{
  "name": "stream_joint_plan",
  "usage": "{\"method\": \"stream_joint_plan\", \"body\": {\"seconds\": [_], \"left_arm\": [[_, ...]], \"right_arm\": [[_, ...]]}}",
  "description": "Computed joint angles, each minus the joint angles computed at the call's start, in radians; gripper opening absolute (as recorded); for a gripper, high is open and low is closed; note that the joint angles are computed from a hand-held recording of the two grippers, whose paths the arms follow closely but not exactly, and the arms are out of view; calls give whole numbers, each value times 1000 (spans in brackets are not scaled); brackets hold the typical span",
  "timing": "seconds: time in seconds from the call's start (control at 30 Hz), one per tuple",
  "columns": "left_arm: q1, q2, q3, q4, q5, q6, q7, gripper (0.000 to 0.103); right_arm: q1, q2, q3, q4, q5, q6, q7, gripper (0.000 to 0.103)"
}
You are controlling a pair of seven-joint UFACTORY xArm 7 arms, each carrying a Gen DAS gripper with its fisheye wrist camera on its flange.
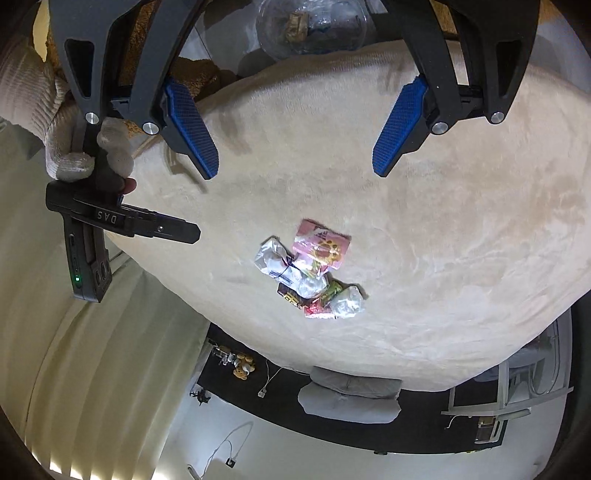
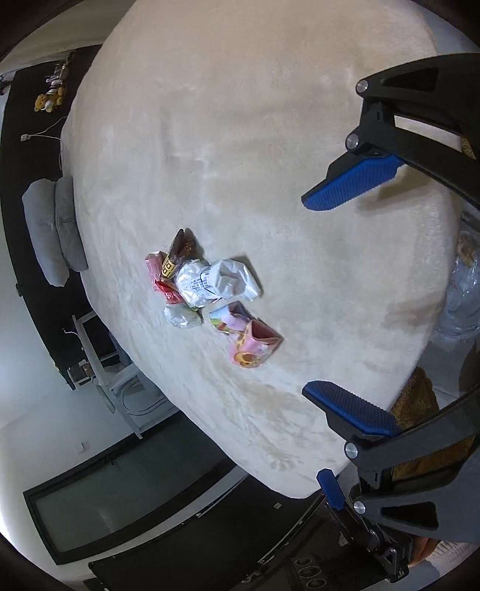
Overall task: Collect trash
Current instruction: 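Move both open tools back over the trash pile on the bed, then grasp the pink snack wrapper with left tool while right tool grasps the white packet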
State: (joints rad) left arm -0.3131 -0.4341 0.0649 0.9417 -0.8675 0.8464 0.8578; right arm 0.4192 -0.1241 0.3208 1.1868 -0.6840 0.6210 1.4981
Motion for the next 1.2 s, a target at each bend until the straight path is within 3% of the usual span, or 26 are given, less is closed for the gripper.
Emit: {"method": "stream_joint_plan", "body": {"seconds": [0.27, 0.57, 0.77, 0.93, 1.0, 1.07, 1.13, 1.2], "left_arm": [[1, 183, -43, 160, -2, -12, 74, 84], [18, 331, -140, 281, 107, -51, 105, 84], [28, 448, -185, 365, 222, -87, 61, 84], [49, 529, -209, 438, 266, -59, 29, 84], [53, 543, -219, 449, 274, -66, 34, 84], [55, 556, -226, 460, 288, -70, 22, 79], [57, 568, -230, 472, 308, -61, 3, 64], [61, 568, -235, 475, 307, -59, 6, 61]], "right_arm": [[-29, 68, -67, 35, 89, -97, -103, 87], [-28, 175, -133, 107, 223, -170, -250, 82], [-28, 212, -158, 123, 335, -201, -350, 71], [-28, 243, -166, 146, 416, -221, -446, 63], [-28, 251, -168, 153, 443, -226, -480, 53], [-26, 256, -173, 159, 460, -222, -497, 43], [-28, 263, -171, 160, 492, -231, -522, 38], [-17, 265, -178, 169, 479, -220, -519, 37]]}}
